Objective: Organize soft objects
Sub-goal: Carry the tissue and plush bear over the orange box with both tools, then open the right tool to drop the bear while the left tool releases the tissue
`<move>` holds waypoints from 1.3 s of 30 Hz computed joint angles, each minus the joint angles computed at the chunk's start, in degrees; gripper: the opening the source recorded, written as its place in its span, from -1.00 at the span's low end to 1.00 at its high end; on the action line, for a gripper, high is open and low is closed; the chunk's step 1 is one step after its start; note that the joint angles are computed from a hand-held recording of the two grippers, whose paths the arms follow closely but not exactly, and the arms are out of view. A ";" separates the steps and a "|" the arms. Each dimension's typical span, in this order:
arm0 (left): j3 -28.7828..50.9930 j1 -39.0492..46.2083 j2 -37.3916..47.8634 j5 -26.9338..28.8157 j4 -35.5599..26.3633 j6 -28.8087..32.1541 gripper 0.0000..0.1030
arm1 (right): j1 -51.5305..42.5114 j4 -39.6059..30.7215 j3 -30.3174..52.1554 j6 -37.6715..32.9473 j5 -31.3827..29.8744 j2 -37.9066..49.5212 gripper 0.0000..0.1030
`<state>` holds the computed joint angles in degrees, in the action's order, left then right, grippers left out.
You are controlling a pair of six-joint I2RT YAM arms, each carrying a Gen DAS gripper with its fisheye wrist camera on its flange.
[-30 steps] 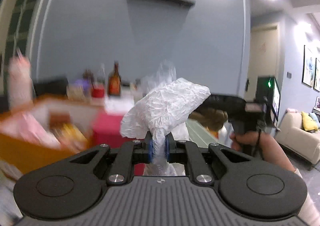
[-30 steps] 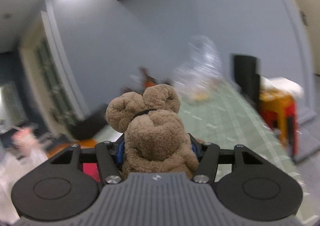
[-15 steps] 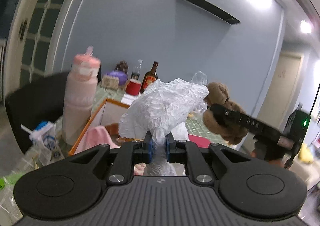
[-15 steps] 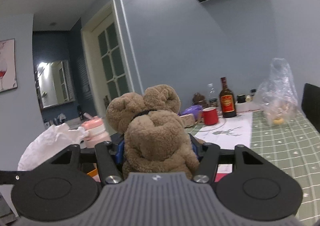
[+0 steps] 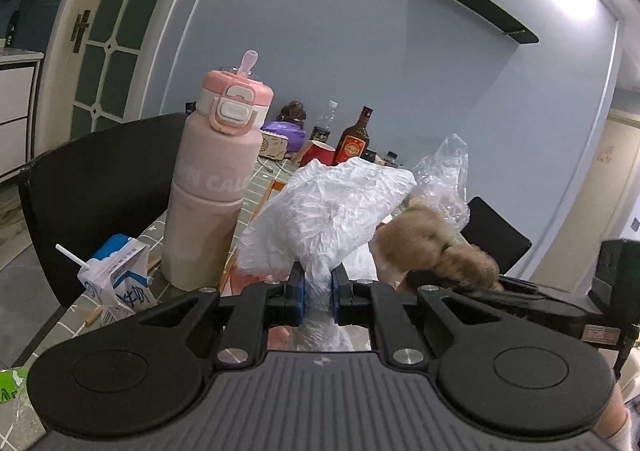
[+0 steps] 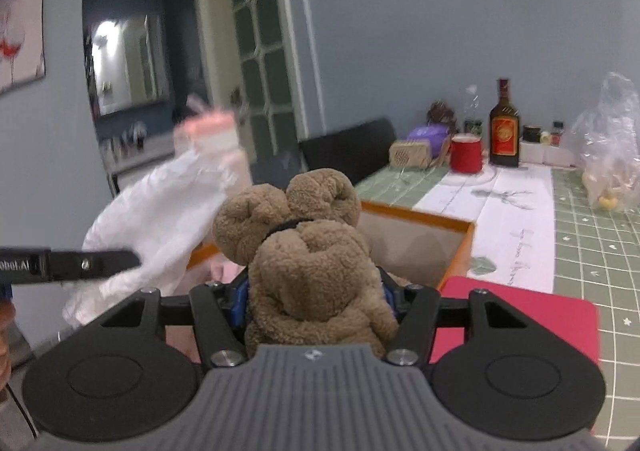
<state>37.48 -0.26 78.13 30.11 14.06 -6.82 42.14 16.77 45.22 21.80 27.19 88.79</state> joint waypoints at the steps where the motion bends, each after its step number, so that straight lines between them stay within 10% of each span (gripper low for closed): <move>1: -0.04 -0.29 0.27 -0.50 0.51 0.09 -0.73 | 0.20 -1.84 1.78 -0.40 0.44 1.39 0.14; 12: -0.47 -2.25 -0.69 -5.67 0.02 2.11 -0.73 | 0.89 -7.84 10.33 -3.72 8.26 10.29 0.16; 19: 0.38 -3.32 0.87 -6.71 0.30 3.69 -0.73 | 2.51 2.10 3.10 -6.53 10.87 6.16 0.88; 31: 7.94 -6.59 6.32 -9.38 -9.03 12.95 -0.72 | 7.47 5.58 -9.02 -6.31 20.65 -7.46 0.88; 39: 8.46 -8.02 9.42 -13.62 -4.92 13.00 -0.69 | 10.13 11.13 -14.96 -4.70 27.50 -10.27 0.81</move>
<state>45.94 -8.28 87.54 16.50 9.13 6.18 52.27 27.89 30.26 17.10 54.69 78.51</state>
